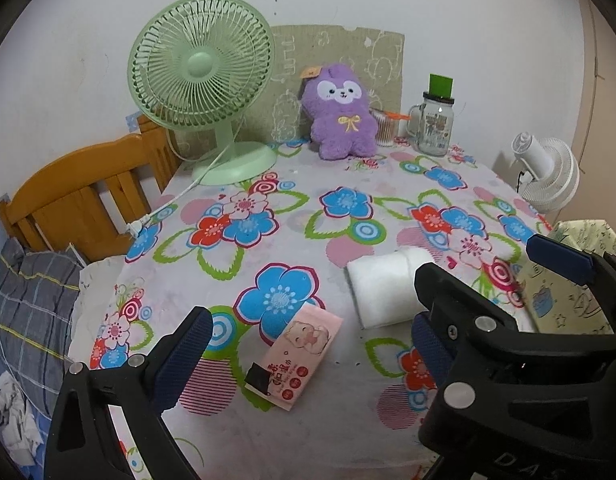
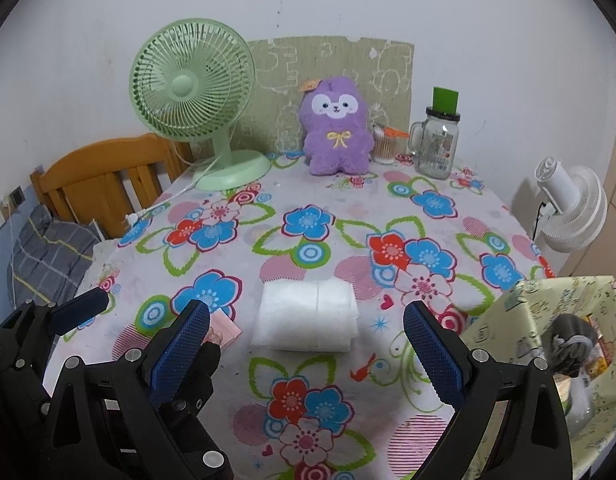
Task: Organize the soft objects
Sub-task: 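Reach the right tool to the white towel while the left tool reaches the pink wipes pack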
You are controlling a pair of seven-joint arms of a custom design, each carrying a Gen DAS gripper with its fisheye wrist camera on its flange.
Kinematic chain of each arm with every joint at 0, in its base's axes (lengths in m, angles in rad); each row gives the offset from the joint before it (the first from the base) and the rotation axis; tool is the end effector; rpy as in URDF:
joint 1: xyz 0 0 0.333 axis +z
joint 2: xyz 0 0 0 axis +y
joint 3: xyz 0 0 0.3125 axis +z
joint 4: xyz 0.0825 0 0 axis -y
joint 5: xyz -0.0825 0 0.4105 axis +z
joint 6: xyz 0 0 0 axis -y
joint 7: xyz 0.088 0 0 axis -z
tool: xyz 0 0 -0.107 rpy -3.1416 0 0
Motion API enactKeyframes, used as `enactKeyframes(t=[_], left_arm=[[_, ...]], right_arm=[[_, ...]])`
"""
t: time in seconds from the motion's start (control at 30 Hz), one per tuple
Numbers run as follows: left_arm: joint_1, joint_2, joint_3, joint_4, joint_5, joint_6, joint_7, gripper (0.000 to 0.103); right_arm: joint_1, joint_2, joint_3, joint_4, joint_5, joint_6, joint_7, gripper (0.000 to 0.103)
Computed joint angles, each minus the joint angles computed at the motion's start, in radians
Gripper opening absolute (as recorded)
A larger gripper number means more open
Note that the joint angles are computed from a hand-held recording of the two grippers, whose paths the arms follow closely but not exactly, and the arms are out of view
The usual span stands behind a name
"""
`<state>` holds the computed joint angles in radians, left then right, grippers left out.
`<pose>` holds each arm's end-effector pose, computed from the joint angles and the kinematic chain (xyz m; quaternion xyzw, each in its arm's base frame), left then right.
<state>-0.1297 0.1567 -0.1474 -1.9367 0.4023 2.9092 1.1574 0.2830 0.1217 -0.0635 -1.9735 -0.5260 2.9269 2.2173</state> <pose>0.6322 -0.1998 0.4835 -0.5769 0.7087 -0.3072 0.2658 0.6277 0.1740 0.4845 -0.6557 0.6276 -0.2814 0.3114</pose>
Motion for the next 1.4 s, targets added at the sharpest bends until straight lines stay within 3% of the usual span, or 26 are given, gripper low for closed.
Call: enactKeyframes(t=[0.8,1.13,1.3,1.4], left_arm=[[0.011,0.151,-0.017,0.13,-0.105,-0.097,0.139,0.085],[0.004,0.183,-0.006,0.162,-0.102,-0.145,0.132,0.068],[0.017,0.184,-0.018,0.156,-0.124,-0.129,0.152,0.066],[0.033,0.183,-0.038,0.15,-0.16,-0.121,0.19,0.058]], right_arm=[[0.061,0.168,-0.059,0.132,0.126,-0.052,-0.123,0.099],[0.069,0.231,-0.065,0.187,0.2,-0.079,-0.199,0.099],[0.063,0.252,-0.059,0.203,0.249,-0.081,-0.233,0.099],[0.044,0.264,-0.036,0.219,0.308,-0.098,-0.277,0.099]])
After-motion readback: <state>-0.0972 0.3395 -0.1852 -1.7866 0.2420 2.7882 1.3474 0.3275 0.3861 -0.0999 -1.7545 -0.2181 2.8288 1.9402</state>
